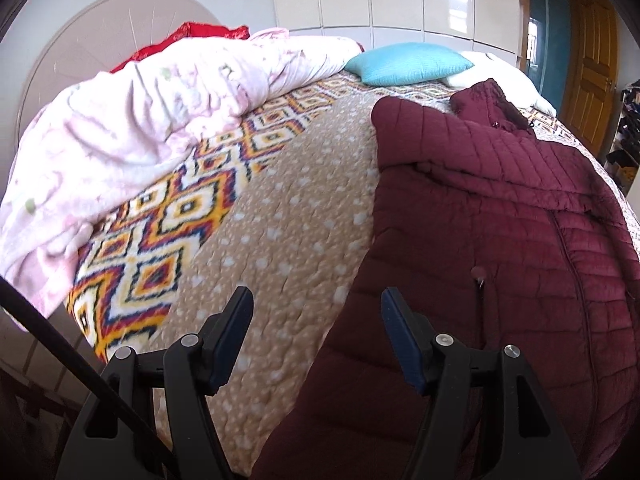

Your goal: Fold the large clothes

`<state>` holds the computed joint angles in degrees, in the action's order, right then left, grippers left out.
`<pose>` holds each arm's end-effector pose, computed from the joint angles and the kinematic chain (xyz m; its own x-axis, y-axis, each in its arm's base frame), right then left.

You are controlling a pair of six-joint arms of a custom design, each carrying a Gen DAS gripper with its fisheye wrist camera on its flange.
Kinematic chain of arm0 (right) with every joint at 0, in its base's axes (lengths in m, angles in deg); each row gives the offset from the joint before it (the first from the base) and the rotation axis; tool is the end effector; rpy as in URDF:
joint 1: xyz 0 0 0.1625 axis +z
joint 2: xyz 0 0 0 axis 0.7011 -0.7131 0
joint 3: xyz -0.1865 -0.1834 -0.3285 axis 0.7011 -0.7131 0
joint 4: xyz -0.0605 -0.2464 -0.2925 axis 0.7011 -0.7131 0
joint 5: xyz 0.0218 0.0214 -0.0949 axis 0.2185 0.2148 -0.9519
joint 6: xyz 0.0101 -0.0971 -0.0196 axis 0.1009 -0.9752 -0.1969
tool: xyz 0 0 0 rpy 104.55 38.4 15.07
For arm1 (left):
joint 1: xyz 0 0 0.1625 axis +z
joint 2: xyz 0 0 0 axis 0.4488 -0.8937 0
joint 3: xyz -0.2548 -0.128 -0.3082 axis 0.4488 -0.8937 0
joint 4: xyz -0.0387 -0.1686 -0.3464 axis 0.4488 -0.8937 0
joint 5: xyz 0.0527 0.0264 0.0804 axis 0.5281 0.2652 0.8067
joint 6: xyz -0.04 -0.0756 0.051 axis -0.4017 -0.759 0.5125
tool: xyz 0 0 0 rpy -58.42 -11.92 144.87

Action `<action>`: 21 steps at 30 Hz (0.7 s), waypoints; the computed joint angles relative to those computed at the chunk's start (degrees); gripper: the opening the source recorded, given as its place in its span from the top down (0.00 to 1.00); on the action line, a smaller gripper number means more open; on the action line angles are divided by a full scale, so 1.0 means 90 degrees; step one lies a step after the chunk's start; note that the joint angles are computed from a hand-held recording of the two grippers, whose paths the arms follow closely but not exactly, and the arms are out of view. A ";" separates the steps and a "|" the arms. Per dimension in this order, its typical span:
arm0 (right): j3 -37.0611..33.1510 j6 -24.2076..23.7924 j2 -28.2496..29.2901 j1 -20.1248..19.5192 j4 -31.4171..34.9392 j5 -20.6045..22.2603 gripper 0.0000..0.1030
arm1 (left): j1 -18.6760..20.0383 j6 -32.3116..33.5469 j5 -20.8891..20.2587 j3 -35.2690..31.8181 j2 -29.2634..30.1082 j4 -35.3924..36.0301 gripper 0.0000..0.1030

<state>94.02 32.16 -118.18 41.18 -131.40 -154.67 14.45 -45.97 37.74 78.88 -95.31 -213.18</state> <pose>0.0451 -0.6219 0.3826 -0.8423 0.1108 0.5275 -0.2693 0.7612 -0.5899 -0.2893 -0.5518 0.1289 -0.6350 -0.1659 -0.7545 0.4487 0.7158 -0.5351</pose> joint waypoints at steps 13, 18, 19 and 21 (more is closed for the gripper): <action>0.2549 -0.0111 -0.1882 -0.0698 -0.0761 0.0196 0.47 | -0.0240 -0.1042 -0.0617 0.0651 -0.0575 0.0671 0.36; 0.2701 0.0057 -0.2583 -0.0379 -0.0358 0.0372 0.47 | -0.0758 -0.1334 -0.1004 0.0508 -0.1141 0.1389 0.37; 0.2664 0.0066 -0.2748 -0.0190 -0.0215 0.0366 0.47 | -0.0914 -0.1154 -0.1141 0.0487 -0.1315 0.1307 0.37; 0.2590 0.0068 -0.2967 0.0147 -0.0043 0.0340 0.47 | -0.1176 -0.0805 -0.1221 0.0383 -0.1569 0.1254 0.37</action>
<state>117.33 32.77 -144.88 42.51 -131.79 -151.61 3.87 -53.21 26.75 82.33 -109.43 -201.89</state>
